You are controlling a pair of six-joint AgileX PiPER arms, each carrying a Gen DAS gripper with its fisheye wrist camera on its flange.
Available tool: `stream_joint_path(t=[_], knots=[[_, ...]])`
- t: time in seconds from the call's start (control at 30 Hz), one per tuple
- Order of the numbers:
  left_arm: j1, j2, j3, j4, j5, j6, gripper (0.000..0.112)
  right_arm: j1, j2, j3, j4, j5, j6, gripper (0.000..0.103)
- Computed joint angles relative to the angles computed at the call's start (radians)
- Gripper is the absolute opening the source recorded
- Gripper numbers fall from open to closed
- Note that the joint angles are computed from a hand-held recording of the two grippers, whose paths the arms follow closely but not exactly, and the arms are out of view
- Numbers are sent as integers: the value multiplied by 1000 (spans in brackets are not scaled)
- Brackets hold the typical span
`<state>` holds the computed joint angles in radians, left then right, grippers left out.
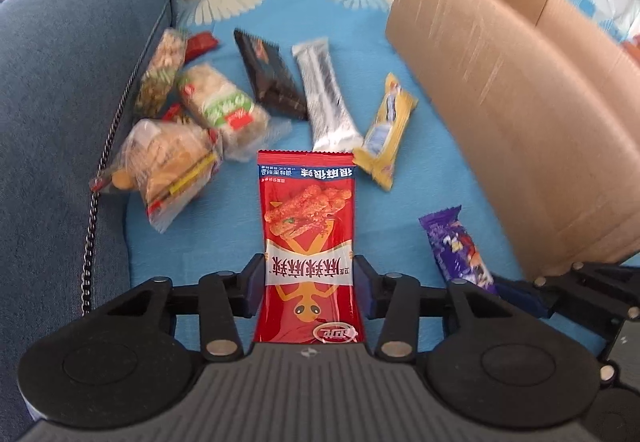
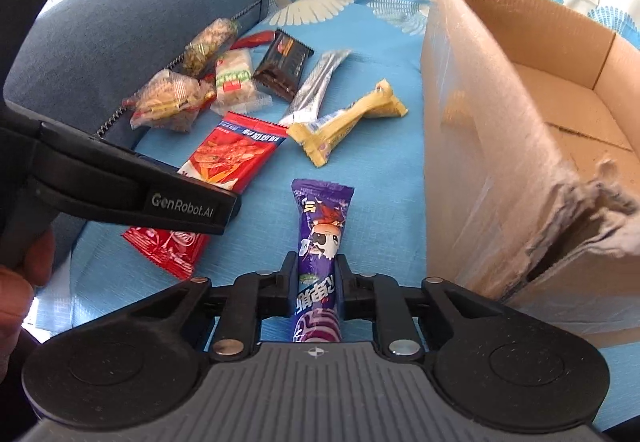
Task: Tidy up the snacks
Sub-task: 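Lift the red packet with the left tool while the right tool carries the purple bar over the box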
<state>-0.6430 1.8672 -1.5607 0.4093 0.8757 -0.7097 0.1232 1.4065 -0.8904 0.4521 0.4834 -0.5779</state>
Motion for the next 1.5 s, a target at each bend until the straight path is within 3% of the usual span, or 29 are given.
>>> stream_joint_path(t=[0.17, 0.37, 0.6, 0.83, 1.1, 1.3, 1.5], knots=[[-12, -86, 91, 88, -99, -120, 49, -33, -61, 37, 135, -12, -148, 17], [-53, -204, 216, 296, -211, -411, 49, -80, -144, 88, 355, -18, -389, 17], [-101, -267, 263, 484, -191, -667, 49, -194, -218, 119, 588, 54, -641, 17], [-117, -283, 219, 499, -143, -671, 49, -367, -246, 36, 732, 233, -744, 17], [-150, -213, 96, 477, -91, -568, 49, -547, -90, -266, 796, 374, -740, 17], [-182, -135, -19, 460, -76, -498, 49, -616, 92, -425, 786, 303, -714, 17], [-224, -55, -131, 455, -91, -460, 49, -690, 127, -430, 768, 280, -702, 17]])
